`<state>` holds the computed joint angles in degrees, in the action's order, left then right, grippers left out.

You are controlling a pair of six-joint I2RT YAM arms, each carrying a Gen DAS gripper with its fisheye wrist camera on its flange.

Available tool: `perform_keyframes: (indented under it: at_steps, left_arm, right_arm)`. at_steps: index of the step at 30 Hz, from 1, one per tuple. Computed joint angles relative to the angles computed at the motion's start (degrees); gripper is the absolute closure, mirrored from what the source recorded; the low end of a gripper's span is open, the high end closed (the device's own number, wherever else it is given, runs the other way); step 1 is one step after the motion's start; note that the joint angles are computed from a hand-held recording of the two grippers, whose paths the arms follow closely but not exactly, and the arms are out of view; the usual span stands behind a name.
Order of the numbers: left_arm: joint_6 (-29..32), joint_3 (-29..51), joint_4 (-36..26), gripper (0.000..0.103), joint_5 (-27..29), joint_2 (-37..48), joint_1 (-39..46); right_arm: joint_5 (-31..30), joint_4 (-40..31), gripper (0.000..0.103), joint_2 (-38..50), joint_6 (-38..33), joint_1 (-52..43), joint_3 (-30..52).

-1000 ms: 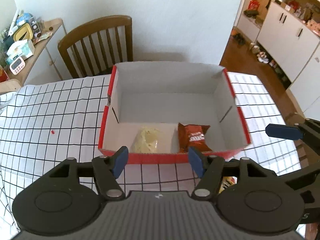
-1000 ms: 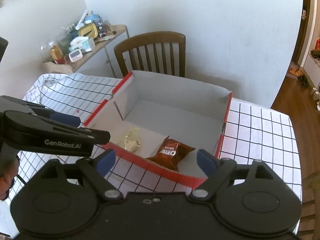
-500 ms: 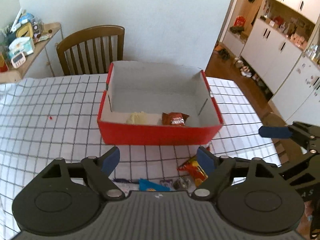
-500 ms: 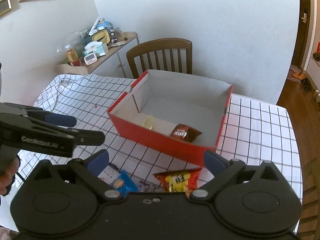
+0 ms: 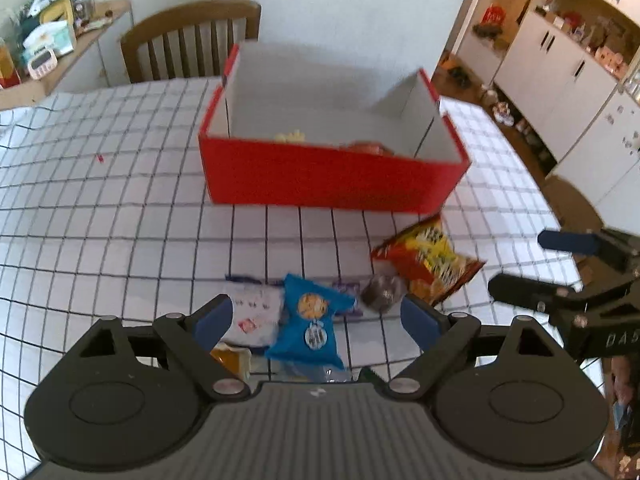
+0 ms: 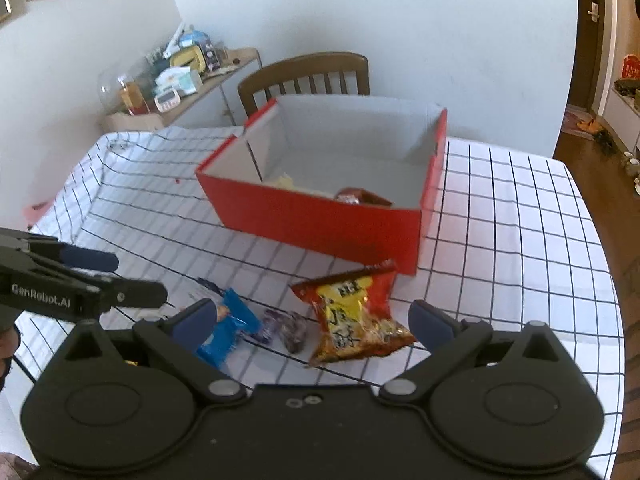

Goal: Organize snacks
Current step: 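Grasp the yellow-red chip bag with right tool while left tool grasps blue cookie packet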

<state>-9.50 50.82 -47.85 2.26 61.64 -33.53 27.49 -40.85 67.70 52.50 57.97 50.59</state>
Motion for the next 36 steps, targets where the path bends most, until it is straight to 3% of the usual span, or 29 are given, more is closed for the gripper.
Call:
perform_keyframes:
  at_steps: [3, 17, 21, 26, 30, 33, 36]
  left_arm:
    - [-1.09, -1.92, 1.98, 0.012, -3.42, 1.80, -2.62]
    - [-2.37, -1.64, 6.34, 0.012, 0.03, 18.35, -1.59]
    - [-2.20, -1.59, 7.52, 0.024, -0.57, 20.15, -1.57]
    - [-1.96, -1.72, 8.82, 0.029, -1.20, 21.21, -1.61]
    - [-1.80, -1.65, 9.68, 0.043, -1.95, 21.90, -1.83]
    - [-2.41, -1.53, 9.37, 0.061, -1.86, 21.74, -1.80]
    - [-2.80, -1.91, 8.99, 0.064, -2.02, 20.87, -2.02]
  right_arm:
    - [-2.00, 2.35, 0.001, 0.07, -1.91, -2.21, -2.46]
    - [-11.74, 11.32, 0.005, 11.43, -13.87, -12.49, -4.31]
    - [-13.24, 12.37, 0.007, 14.71, -15.91, -13.81, -3.36]
    - [-14.97, 14.05, 0.017, 16.81, -15.92, -15.72, -3.55]
    - [-15.45, 14.51, 0.022, 17.06, -15.70, -15.99, -3.98]
    - [-15.53, 14.86, 0.037, 16.71, -14.98, -16.24, -4.35]
    - [-16.91, 16.06, 0.044, 14.79, -13.66, -16.73, -5.92]
